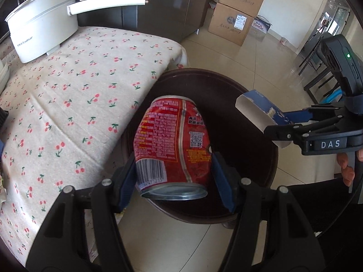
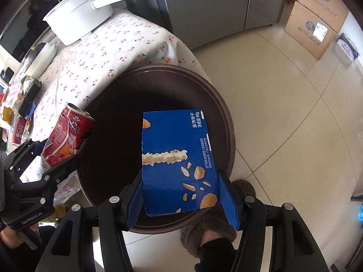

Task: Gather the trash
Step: 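Carry the red can with the left tool over the brown bin and release it, then move the left tool back to the table toward the second red can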

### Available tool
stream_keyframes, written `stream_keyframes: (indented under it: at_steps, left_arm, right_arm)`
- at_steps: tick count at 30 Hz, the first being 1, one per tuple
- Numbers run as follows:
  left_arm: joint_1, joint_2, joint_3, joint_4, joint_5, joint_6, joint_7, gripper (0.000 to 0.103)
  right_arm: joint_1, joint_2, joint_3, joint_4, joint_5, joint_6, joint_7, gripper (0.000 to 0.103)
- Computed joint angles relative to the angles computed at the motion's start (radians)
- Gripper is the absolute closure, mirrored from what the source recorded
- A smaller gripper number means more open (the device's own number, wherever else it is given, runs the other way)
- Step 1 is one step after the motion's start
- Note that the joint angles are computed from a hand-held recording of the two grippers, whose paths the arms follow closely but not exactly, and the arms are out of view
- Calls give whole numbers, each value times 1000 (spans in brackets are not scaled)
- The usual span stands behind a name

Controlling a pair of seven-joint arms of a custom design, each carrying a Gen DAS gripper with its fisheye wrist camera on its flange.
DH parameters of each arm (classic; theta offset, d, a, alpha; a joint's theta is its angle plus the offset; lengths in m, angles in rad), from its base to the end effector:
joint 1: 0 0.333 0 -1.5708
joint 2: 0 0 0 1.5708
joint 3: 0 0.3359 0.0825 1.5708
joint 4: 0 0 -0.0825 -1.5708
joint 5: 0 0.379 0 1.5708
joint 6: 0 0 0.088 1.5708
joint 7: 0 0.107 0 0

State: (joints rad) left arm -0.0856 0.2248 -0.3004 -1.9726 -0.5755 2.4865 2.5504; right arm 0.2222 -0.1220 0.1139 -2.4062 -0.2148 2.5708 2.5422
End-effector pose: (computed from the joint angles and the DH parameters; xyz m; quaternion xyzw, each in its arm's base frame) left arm 0.5830 -0.2236 0.4143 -0.3000 0.9143 -0.2720 0.0106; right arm 0.4669 0.1675 0.4123 -0.5163 0.8412 -0.0949 0.1297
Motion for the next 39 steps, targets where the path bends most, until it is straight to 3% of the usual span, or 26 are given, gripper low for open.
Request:
stream_keyframes:
  at_steps: [6,8,10,15,27,33,39]
  left_arm:
    - [-7,3,-7,-24,14,62,8,38]
    - [-5,-3,-4,-31,22,78,0,32]
    - [-4,-16,-2,-45,25,111,-7,17]
    - [-4,-49,11,-88,69,192,-19,7]
    - [19,-117,50,-148,72,228,-9,3]
    - [30,-137,76,-152,38,224,16,3]
    - [44,-154,102,-157,17,215,27,3]
  right_arm:
    - [-2,-1,-1,-5,2,0,-1,42]
    - [-2,4,0,-1,-1,-3,-1,42]
    - [-1,20,-1,13,-3,-4,-2,41]
    - [10,46,-10,34,-5,-17,-4,41]
    - [37,106,-32,93,-47,-83,14,42]
    - [46,102,-37,95,-29,-69,13,41]
    - [53,109,-33,111,-46,-59,34,30]
